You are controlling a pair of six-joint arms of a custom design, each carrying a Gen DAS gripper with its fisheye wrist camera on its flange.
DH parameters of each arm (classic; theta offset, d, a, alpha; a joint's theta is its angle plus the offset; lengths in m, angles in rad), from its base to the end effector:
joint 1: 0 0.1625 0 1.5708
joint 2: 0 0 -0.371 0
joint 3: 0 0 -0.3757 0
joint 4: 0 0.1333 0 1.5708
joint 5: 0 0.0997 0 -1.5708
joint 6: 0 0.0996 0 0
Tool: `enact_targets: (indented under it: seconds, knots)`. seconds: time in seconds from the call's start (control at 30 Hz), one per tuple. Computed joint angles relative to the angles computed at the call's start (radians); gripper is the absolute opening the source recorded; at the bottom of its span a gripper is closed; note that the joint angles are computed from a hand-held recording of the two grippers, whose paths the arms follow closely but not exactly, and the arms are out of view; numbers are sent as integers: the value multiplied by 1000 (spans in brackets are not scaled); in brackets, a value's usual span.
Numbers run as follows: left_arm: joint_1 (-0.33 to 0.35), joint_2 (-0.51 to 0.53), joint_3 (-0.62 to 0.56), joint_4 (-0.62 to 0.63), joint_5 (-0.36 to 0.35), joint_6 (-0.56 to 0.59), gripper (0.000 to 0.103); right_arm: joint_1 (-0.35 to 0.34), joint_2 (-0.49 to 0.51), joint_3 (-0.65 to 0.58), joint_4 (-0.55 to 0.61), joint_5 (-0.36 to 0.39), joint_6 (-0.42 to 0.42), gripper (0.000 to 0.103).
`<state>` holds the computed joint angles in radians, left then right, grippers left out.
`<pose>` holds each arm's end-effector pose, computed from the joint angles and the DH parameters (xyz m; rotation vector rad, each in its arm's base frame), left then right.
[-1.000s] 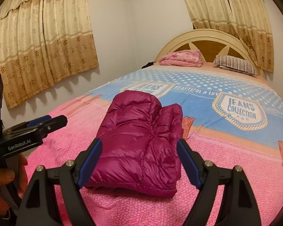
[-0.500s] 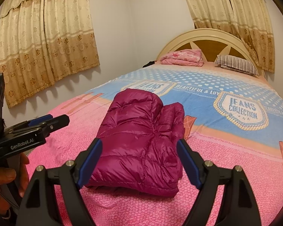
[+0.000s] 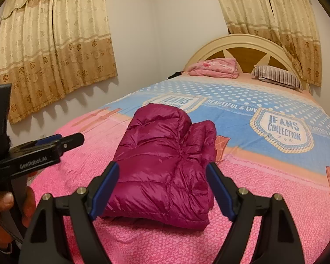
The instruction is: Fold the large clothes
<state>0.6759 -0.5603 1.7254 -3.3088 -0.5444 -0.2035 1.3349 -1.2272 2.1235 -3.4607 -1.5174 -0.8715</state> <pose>-0.3113 -0.5297 0.0252 0.4107 2.2419 -1.2263 0.0185 -0.5160 0.2477 0.7885 -2.2851 1.1485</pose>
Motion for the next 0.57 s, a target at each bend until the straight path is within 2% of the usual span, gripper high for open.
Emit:
enact_targets:
  seconds: [0.07, 0.23, 0.37, 0.4, 0.5, 0.57]
  knots:
    - [-2, 0, 5, -39, -4, 0, 90, -1, -1, 2, 2, 0, -4, 83]
    - [-1, 8, 7, -118, -8, 21, 96, -5, 0, 4, 9, 1, -6, 83]
    - [2, 10, 21, -196, -51, 75, 96, -5, 1, 7, 12, -2, -11, 83]
    - [-1, 13, 17, -194, -47, 95, 96, -5, 2, 7, 10, -2, -12, 83]
    - [-23, 49, -14, -203, 27, 179, 96, -5, 2, 7, 10, -2, -10, 83]
    - [-28, 58, -22, -208, 25, 207, 96, -5, 1, 10, 7, -2, -10, 83]
